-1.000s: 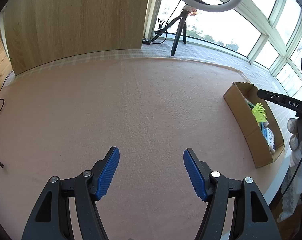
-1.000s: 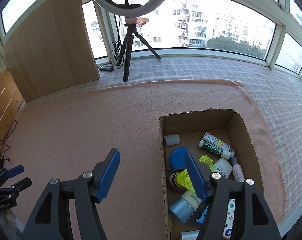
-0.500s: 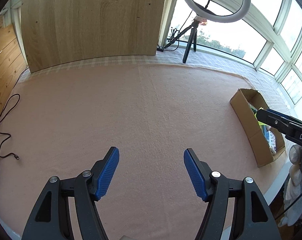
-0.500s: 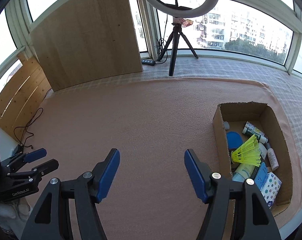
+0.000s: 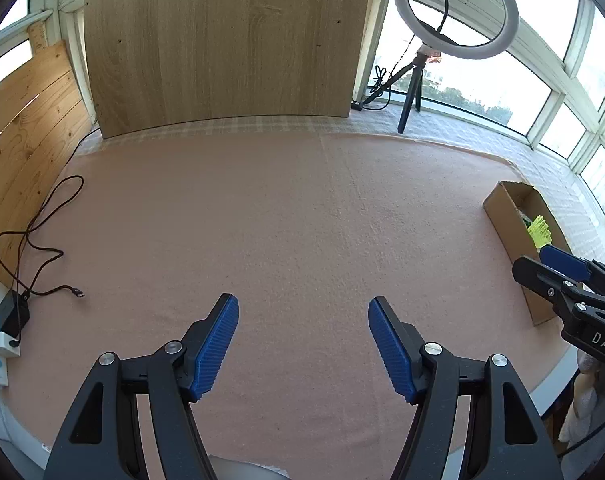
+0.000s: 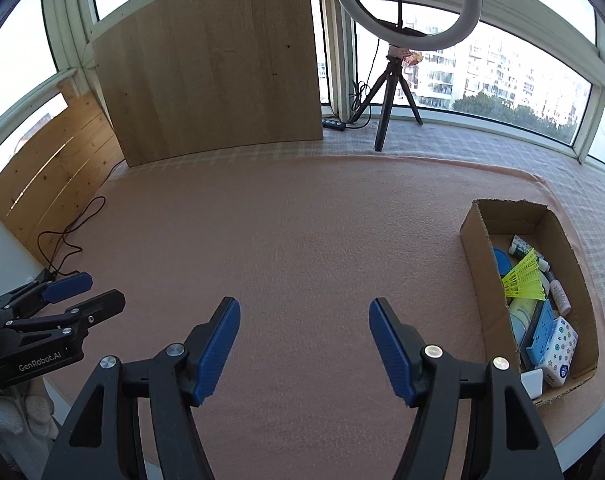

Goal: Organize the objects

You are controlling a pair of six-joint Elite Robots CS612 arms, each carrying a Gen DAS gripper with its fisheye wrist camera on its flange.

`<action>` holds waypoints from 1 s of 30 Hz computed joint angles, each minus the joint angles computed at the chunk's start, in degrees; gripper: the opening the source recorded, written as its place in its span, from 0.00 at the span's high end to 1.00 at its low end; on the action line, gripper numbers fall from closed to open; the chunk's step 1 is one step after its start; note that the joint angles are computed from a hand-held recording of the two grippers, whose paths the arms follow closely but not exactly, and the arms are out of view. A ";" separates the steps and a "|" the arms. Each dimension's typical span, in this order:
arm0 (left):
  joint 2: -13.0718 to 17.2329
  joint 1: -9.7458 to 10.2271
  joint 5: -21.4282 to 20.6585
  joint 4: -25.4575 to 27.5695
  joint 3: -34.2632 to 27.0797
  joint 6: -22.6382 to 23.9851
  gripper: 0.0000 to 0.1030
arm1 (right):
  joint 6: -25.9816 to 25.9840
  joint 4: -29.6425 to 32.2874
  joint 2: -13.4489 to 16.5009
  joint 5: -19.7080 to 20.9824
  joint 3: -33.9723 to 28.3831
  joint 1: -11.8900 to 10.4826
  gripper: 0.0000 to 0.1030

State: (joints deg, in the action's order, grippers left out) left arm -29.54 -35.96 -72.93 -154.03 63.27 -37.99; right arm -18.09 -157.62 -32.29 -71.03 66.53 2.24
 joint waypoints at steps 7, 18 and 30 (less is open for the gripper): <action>-1.16 -0.24 1.02 0.50 3.04 -1.01 0.31 | -0.31 -3.32 -0.48 -3.05 2.85 1.19 0.39; -1.51 -0.55 1.89 -0.59 4.14 -1.79 0.26 | 2.04 -4.88 -0.90 -3.43 4.36 1.60 0.39; -1.54 -0.44 2.90 -1.20 3.71 -1.71 0.24 | 1.82 -5.83 -0.90 -4.14 4.29 1.87 0.38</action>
